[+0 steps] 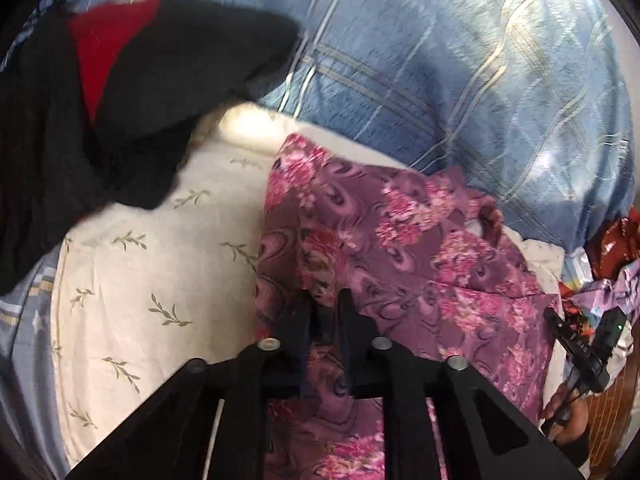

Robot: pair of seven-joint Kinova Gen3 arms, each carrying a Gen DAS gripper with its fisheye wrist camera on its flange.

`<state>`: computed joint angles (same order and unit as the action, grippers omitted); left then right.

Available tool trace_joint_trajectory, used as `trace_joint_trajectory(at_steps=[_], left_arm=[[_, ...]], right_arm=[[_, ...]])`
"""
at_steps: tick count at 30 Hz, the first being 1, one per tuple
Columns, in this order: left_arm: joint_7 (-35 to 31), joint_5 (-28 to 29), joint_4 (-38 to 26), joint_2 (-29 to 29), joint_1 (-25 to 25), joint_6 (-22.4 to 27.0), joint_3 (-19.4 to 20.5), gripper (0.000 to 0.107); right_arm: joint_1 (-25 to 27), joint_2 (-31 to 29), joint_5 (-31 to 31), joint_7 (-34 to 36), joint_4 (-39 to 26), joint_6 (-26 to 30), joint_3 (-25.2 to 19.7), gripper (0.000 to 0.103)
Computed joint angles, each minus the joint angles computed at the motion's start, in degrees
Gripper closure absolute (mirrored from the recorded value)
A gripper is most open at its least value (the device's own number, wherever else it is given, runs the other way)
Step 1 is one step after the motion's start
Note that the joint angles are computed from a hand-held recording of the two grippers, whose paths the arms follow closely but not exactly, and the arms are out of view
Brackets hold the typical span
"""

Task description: Fold small clothes

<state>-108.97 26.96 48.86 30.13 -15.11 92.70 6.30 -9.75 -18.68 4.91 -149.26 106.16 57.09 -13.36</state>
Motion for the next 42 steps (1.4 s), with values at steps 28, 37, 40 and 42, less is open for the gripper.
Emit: trace_joint_trajectory(at_steps=[28,37,40,42], left_arm=[[13.1,-0.3,5.2,-1.7,1.6,-14.2,-2.8,0.104],[12.5,0.5,3.3,-0.9,-4.1,-9.3,-1.1,0.101],[10.3,1.9,4.1,-4.0,-6.6,-7.3,-1.1,0.101],[7.5,4.8,7.8,-7.5,-8.9,-5.4,-1.0,0.098]], right_arm=[[5.5,3.2,3.3,-2.2,0.0,-10.2,0.7,0.098],[1.9,5.4,6.6,-7.9,-0.8,-3.6,1.4,0.089],[1.0,0.1,6.9,-8.4,-0.9,-0.9,0.4,0.088],[0.7,-3.6,4.7,-7.9,0.2,-1.1,0.4,0.077]])
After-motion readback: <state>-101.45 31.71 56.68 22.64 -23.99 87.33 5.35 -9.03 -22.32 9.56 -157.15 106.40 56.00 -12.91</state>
